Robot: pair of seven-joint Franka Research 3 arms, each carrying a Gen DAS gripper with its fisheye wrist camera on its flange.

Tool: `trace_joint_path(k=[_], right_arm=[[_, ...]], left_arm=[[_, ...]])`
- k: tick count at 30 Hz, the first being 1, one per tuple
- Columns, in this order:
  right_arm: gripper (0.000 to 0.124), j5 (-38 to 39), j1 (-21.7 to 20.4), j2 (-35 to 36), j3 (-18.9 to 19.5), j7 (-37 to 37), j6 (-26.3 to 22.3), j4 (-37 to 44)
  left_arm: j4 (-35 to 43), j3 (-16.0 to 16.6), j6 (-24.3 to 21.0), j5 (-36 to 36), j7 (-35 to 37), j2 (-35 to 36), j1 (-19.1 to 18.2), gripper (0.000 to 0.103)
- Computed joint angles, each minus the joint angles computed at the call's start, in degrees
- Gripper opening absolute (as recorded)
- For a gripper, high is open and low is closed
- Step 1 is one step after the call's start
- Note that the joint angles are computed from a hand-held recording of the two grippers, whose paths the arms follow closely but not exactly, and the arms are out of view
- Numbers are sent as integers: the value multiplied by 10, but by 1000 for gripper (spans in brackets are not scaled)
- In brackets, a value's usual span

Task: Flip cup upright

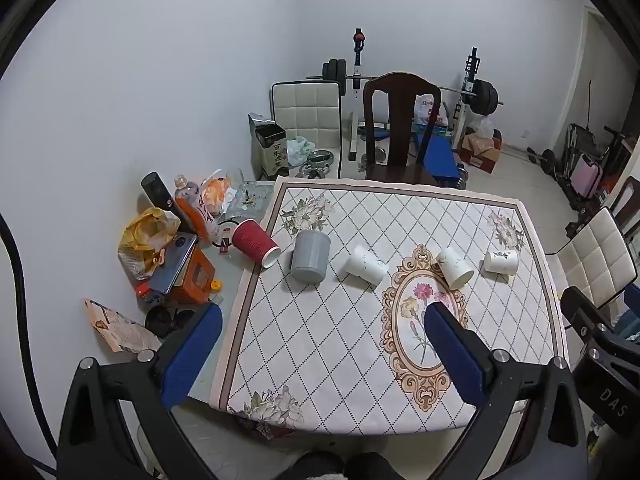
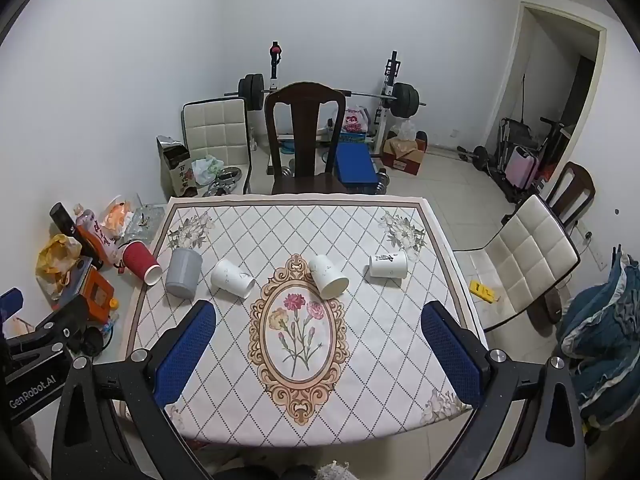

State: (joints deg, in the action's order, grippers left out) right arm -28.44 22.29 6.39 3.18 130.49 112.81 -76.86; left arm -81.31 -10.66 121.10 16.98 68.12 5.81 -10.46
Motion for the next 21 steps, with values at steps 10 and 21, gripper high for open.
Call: trace_joint_path(k=[10, 21], right_arm=[[103, -3, 1, -8, 2, 1, -3, -3], [103, -1, -2, -9, 3, -2, -2, -4]], left_arm=[[-5, 0, 12, -2, -4, -6, 1, 103], [-1, -2, 10, 2, -9, -7, -2, 103]])
